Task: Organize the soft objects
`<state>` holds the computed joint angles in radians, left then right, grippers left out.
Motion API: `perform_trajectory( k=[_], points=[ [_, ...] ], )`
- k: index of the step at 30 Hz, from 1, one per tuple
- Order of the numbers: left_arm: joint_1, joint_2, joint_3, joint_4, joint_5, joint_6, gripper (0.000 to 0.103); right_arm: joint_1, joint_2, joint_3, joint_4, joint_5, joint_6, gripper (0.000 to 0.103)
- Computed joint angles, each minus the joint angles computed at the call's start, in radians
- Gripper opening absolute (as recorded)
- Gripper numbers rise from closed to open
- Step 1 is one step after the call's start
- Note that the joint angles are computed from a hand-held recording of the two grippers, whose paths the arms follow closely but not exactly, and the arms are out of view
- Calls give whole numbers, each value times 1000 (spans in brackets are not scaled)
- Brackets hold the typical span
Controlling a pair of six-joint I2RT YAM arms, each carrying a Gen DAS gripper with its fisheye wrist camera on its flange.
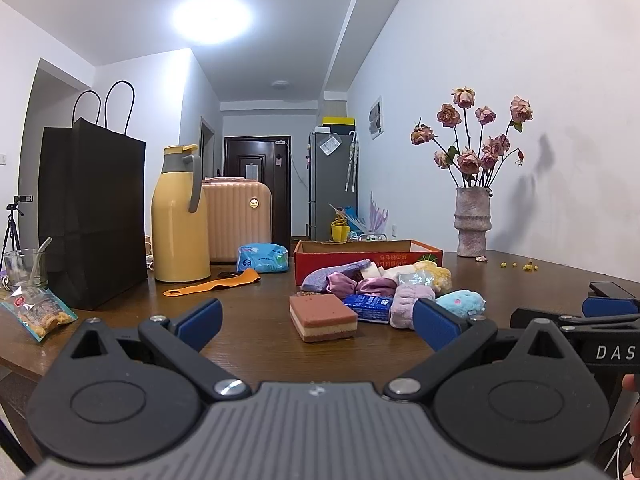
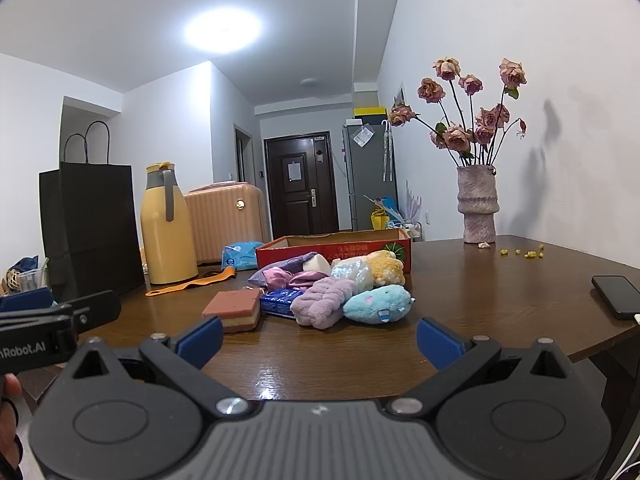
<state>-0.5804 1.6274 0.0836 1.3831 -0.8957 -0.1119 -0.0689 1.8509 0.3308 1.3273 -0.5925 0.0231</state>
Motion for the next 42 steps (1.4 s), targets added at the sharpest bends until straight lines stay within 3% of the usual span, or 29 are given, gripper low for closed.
perform_trajectory(
  k=[18, 42],
  points=[
    [14, -43, -9, -37, 17, -2, 103, 2, -2, 7, -26, 3, -10, 103],
    [14, 10, 7, -28, 28, -23, 103, 11, 10, 28, -57, 16, -12, 103]
  ],
)
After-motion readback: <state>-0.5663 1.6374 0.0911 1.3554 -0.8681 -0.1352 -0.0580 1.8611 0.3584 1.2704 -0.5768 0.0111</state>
